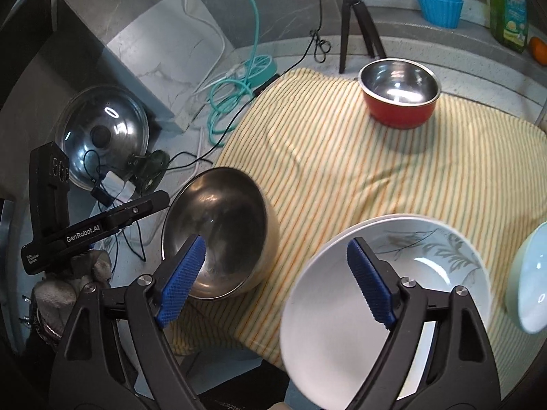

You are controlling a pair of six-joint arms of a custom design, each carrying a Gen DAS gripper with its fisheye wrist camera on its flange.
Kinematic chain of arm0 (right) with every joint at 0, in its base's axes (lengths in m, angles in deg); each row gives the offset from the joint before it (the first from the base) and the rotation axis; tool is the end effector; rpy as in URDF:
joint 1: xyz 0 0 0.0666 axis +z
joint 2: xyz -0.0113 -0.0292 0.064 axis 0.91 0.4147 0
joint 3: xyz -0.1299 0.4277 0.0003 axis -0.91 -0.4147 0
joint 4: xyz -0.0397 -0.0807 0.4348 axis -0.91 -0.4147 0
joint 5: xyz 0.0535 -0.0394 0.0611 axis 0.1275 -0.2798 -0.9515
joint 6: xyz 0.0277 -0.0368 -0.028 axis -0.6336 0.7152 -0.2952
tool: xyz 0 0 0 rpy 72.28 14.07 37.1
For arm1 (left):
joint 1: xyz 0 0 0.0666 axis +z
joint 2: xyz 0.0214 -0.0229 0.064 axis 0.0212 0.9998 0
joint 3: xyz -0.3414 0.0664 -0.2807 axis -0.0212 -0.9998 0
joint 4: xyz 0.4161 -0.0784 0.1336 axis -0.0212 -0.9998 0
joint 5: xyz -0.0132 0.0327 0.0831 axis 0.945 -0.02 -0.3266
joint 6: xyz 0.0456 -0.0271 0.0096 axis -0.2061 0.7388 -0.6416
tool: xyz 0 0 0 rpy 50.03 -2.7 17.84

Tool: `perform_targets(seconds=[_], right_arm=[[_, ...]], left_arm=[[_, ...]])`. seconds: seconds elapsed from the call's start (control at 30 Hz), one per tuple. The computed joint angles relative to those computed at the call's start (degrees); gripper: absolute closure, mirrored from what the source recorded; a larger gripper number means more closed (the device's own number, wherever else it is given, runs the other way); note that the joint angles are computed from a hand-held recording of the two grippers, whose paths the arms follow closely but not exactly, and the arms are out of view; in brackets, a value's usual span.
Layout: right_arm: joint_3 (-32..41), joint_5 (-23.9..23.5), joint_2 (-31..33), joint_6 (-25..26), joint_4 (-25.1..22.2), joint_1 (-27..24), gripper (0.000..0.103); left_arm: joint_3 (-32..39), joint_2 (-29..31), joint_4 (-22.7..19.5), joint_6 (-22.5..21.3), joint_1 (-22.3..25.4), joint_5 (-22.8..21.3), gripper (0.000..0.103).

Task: Organize plates and bowls
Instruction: 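Move the right gripper to the red-bottomed steel bowl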

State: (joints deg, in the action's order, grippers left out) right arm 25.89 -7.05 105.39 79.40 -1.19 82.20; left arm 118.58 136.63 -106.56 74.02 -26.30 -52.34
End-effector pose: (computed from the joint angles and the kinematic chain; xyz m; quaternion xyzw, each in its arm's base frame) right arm 0.5960 0.1930 0.4859 -0.1769 0.9365 0.2295 0.1974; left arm 0.5169 -0.2662 0.4793 -0.1605 0.9357 -0.1508 0.2757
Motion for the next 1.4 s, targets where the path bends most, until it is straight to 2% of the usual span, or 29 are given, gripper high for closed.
perform_targets(seconds=[0.53,0.63,0.8,1.03,1.17,1.4], right_arm=[[9.0,2.1,3.8,-2.9,0.4,-7.3,0.015],[11.2,0.2,5.7,-4.7,0.5,-8.6,0.015],[14.9,-0.3,8.9,-6.0,-0.2,-9.6,0.015],[19.9,-0.9,13.6,-7.1,-1.5,-10.2,0.016],[22.9,-0.8,16.7,-6.7,-2.9,-10.2,0.028],[27.2,-2.3,21.3,-8.8,-4.2,-10.4,0.043]], left_arm=[[16.4,10.6,-1.1,-9.6,-0.1,3.0,0.039],[19.8,13.2,-1.2,-10.2,0.2,4.6,0.039],[26.0,18.2,-2.5,-10.5,0.7,7.9,0.039],[35.3,25.3,-6.7,-11.3,1.3,11.1,0.040],[40.1,28.9,-9.2,-10.9,1.7,11.2,0.043],[47.2,34.2,-13.2,-12.0,2.2,13.0,0.055]])
